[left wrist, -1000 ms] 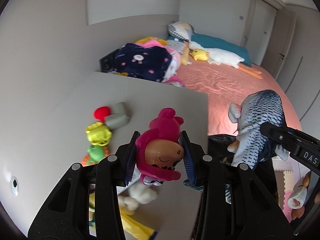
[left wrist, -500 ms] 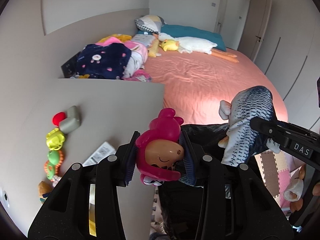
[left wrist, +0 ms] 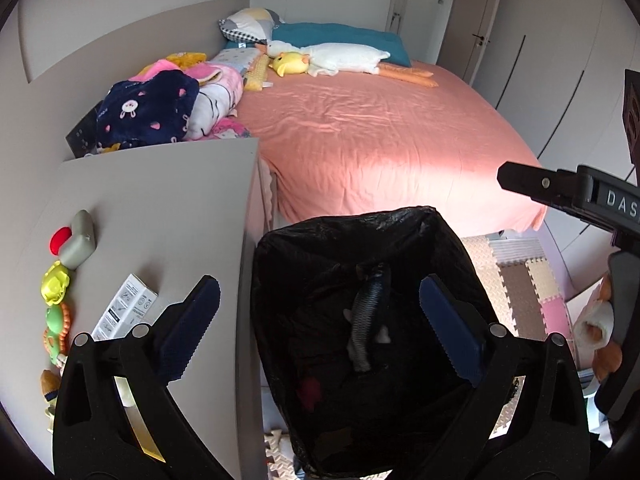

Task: Collect trash
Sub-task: 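Move both tools back over the table toward the remaining items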

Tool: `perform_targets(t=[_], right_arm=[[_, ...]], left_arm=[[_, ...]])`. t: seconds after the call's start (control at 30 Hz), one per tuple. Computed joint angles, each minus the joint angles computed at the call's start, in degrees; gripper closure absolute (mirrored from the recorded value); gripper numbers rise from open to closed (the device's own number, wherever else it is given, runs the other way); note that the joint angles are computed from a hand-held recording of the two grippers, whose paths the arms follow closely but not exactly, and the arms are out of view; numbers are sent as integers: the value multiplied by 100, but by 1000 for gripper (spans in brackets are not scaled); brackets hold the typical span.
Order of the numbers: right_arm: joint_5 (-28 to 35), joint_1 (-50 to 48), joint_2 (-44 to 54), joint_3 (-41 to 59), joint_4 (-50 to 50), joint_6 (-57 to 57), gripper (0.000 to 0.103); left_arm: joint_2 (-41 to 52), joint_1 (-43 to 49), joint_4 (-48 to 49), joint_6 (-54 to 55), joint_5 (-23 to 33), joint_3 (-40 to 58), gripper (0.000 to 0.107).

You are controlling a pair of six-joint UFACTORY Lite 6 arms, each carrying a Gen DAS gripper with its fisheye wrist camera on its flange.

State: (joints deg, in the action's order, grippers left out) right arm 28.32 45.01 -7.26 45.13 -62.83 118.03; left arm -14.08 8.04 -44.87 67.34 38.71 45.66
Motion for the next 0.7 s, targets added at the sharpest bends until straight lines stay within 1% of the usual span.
perform_targets(t=[0.13,0.3,0.5,0.7], right_arm=[[-60,-60,-26,-29,-46,-26,20],[-146,-20,237,225,-63,-114,20],[-353,47,654,611,-136,-216,20],[-565,151,1311,1282,70,-632,20]], left_arm=[[66,-51,72,-72,-94,23,10],[187,109,67,-52,-95,87,10],[220,528,119,-25,19,131,10],[323,1116,105,181,58,178,10]])
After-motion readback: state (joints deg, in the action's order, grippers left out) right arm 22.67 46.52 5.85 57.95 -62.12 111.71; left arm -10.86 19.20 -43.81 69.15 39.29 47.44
